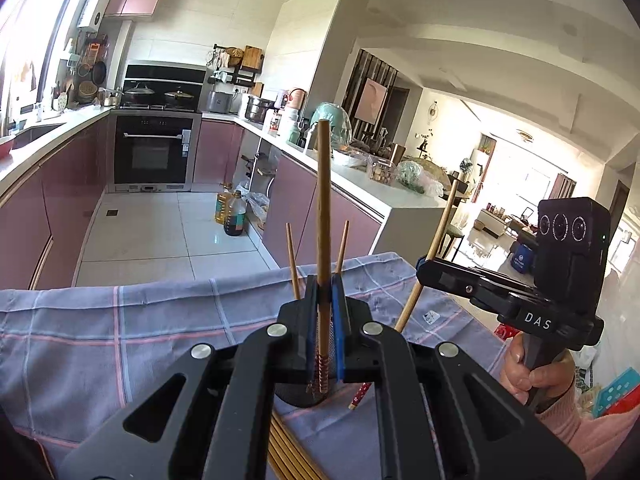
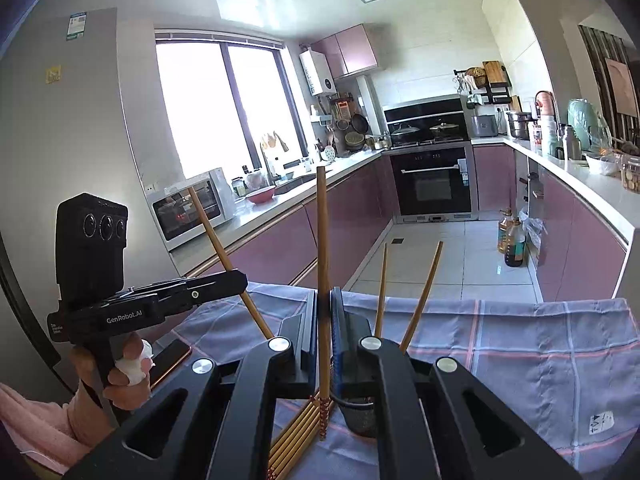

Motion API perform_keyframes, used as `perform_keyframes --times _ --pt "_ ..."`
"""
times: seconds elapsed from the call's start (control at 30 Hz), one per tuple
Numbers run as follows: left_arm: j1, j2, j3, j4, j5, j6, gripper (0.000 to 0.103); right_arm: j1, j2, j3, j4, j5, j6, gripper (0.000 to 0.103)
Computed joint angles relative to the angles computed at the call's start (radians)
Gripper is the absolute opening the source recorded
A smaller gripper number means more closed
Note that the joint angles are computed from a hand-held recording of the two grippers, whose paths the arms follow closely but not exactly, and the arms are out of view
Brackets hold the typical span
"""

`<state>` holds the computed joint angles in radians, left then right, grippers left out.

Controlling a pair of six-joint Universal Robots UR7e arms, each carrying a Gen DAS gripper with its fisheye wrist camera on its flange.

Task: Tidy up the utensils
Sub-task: 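Lift and lower the left tool's chopstick into the cup while the right tool does likewise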

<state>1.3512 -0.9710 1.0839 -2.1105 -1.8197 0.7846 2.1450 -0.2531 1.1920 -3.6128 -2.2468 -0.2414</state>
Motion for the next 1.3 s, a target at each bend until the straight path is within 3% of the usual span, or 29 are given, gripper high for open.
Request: perform_keyframes --times 0.37,0.57,0.87,1.3 --pt "-0.035 0.005 0.008 -0.063 0.01 -0.01 0.007 -0.009 0.007 -0.052 -0.036 -0.017 -0.041 0.005" --pt "-0.05 0.017 0.016 -0.033 0.099 0.021 0.007 -0.027 0.016 -0.056 0.022 -0.037 0.01 0.005" --pt "-0.052 0.054 0.014 0.052 0.216 0.068 0.007 -0.058 0.006 -0.043 0.207 -0.052 0.136 0.005" --pt "-0.055 0.147 -0.078 0.058 0.257 0.009 0.008 -0.078 0.039 -0.122 0.305 -0.062 0.179 0.006"
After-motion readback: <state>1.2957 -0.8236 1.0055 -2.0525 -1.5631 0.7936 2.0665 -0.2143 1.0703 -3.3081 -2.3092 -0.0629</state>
